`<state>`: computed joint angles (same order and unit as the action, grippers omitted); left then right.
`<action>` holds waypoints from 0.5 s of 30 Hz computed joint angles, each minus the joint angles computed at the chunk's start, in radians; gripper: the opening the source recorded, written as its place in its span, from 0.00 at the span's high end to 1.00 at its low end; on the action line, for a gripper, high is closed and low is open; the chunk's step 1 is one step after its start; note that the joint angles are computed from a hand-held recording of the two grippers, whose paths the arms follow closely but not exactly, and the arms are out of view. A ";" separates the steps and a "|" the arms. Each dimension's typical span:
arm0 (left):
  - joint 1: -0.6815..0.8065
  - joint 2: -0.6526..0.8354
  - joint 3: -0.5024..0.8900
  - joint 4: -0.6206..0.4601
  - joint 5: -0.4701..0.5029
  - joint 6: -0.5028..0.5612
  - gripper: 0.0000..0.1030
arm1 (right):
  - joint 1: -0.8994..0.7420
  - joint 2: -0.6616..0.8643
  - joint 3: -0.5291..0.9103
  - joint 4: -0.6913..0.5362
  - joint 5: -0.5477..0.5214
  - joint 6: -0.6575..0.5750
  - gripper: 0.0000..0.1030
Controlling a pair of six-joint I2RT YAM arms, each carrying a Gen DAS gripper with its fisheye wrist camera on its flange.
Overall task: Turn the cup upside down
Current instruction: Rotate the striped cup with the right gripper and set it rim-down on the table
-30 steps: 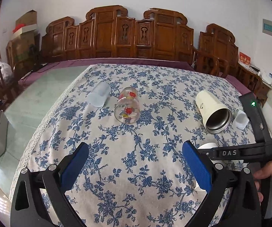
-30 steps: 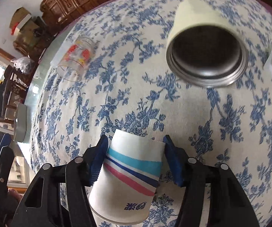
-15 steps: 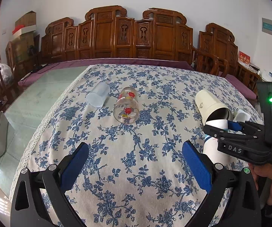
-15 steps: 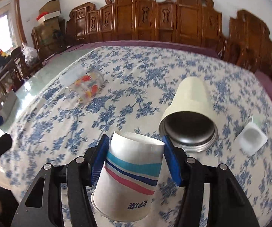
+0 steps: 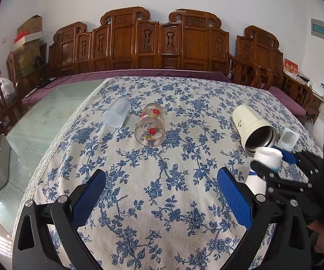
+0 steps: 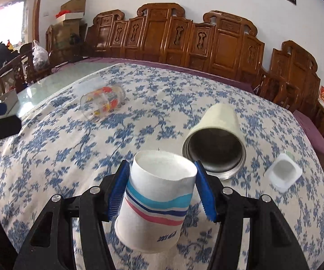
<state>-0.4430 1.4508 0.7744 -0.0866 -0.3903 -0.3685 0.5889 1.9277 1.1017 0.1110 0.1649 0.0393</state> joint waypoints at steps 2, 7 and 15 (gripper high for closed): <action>-0.001 -0.001 0.000 0.001 0.000 -0.001 0.07 | 0.004 -0.012 -0.021 -0.003 -0.007 0.013 0.41; -0.011 0.003 -0.002 0.008 -0.007 -0.002 0.07 | 0.010 -0.044 -0.077 0.008 -0.030 0.056 0.44; -0.023 0.013 0.001 0.008 -0.016 0.005 0.07 | -0.012 -0.078 -0.107 0.000 -0.079 0.104 0.38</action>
